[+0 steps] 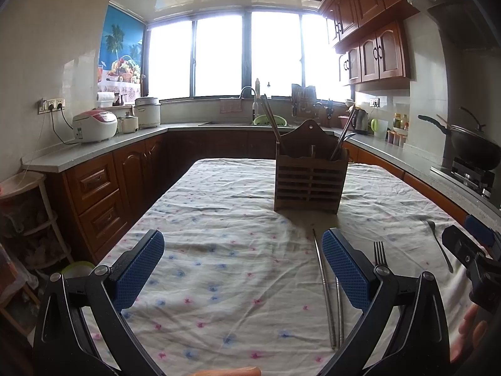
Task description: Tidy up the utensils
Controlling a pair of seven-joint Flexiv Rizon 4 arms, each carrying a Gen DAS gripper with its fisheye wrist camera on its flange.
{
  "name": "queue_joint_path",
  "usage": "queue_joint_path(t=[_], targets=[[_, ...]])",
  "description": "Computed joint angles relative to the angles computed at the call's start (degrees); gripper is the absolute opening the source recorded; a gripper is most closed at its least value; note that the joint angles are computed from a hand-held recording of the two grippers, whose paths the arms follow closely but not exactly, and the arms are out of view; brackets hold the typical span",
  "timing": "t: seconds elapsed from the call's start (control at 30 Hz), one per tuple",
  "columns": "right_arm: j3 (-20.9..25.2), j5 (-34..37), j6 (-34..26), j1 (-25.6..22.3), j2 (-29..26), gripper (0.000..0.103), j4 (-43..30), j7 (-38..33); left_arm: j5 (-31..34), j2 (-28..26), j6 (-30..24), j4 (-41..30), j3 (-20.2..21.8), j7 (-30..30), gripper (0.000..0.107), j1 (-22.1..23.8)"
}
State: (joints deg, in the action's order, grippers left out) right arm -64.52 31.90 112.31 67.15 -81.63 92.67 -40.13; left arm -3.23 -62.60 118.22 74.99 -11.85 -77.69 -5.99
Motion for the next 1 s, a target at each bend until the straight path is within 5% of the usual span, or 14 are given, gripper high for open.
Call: queue_joint_path(t=[1.0], targets=[[1.9,1.3,0.7,-0.7,1.7,0.103,-0.9,-3.0,-1.1,-0.1,0.5,0.0,1.1,0.5,0.103,-0.7]])
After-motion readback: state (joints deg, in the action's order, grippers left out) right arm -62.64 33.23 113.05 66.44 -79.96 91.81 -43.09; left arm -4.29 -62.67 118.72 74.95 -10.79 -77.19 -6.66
